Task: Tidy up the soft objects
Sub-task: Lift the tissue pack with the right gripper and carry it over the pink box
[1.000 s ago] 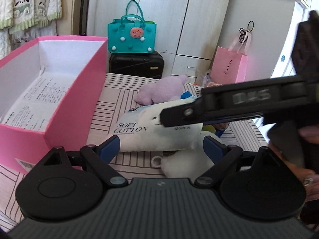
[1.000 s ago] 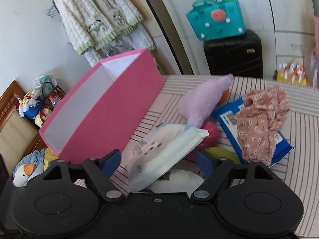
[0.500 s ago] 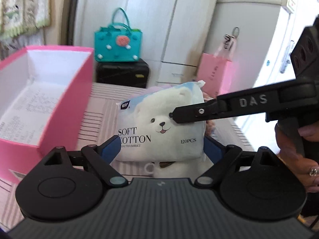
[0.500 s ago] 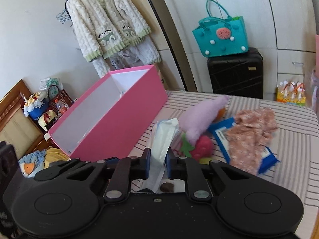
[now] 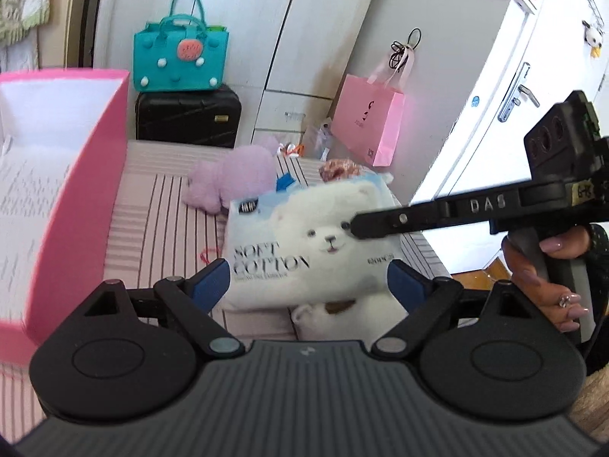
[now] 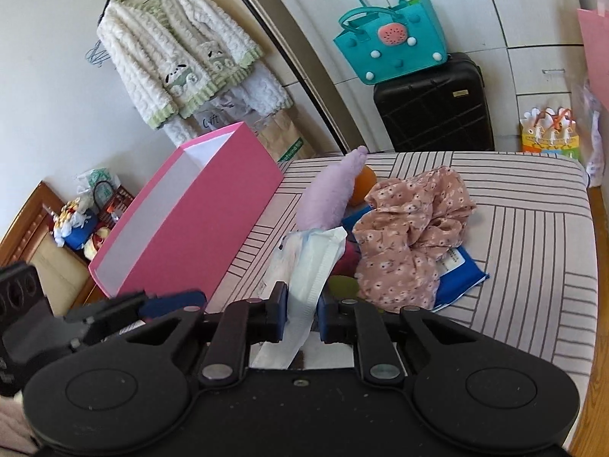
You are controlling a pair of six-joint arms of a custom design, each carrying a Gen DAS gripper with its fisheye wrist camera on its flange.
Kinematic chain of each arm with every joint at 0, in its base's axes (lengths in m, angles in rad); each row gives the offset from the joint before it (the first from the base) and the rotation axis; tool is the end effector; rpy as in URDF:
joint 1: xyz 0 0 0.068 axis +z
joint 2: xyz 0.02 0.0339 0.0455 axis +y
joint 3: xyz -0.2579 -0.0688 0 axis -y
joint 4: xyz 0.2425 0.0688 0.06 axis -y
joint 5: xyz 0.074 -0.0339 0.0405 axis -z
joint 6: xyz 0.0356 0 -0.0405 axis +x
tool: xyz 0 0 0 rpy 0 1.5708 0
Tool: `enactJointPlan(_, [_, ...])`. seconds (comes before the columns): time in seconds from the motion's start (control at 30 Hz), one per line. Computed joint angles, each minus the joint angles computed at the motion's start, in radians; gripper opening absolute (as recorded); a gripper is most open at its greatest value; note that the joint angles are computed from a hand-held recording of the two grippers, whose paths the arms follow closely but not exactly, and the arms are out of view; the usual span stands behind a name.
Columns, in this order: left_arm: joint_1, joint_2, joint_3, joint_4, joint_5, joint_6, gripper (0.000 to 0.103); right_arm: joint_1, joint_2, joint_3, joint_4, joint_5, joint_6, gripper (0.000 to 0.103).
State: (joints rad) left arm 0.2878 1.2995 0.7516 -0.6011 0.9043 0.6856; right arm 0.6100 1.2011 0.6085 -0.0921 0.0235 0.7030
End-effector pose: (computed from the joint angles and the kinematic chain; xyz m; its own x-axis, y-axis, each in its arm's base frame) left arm 0.2270 0.0380 0.1993 -0.5929 0.2327 -0.7709 0.6569 0.6935 -0.2959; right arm 0.2024 0.1404 0.1990 -0.7561 0.2601 -0.6006 -0.0904 0.8673 0.4895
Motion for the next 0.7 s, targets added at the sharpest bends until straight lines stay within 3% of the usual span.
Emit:
enactJointPlan(0.13, [-0.045,0.046,0.018,0.081,-0.019,-0.115,0.09,-0.011,-0.009,-0.01,-0.003,-0.007,-0.041,0.02])
enactJointPlan(0.27, [-0.111,0.125,0.04,0.187,-0.09,-0.263,0.089,0.027,-0.002,0.01,-0.033,0.065,-0.097,0.023])
enactJointPlan(0.37, [-0.156,0.152,0.032,0.265,-0.154,-0.315,0.089,0.039,0.0,0.017,-0.042,0.093,-0.137,0.024])
enactJointPlan(0.53, [-0.177,0.278,0.139,0.165,-0.16,-0.351,0.09,0.023,0.0,0.004,-0.037,0.104,-0.181,0.025])
enactJointPlan(0.7, [-0.164,0.373,0.172,0.165,-0.119,-0.438,0.095,-0.006,-0.002,-0.026,0.001,0.069,-0.18,0.025])
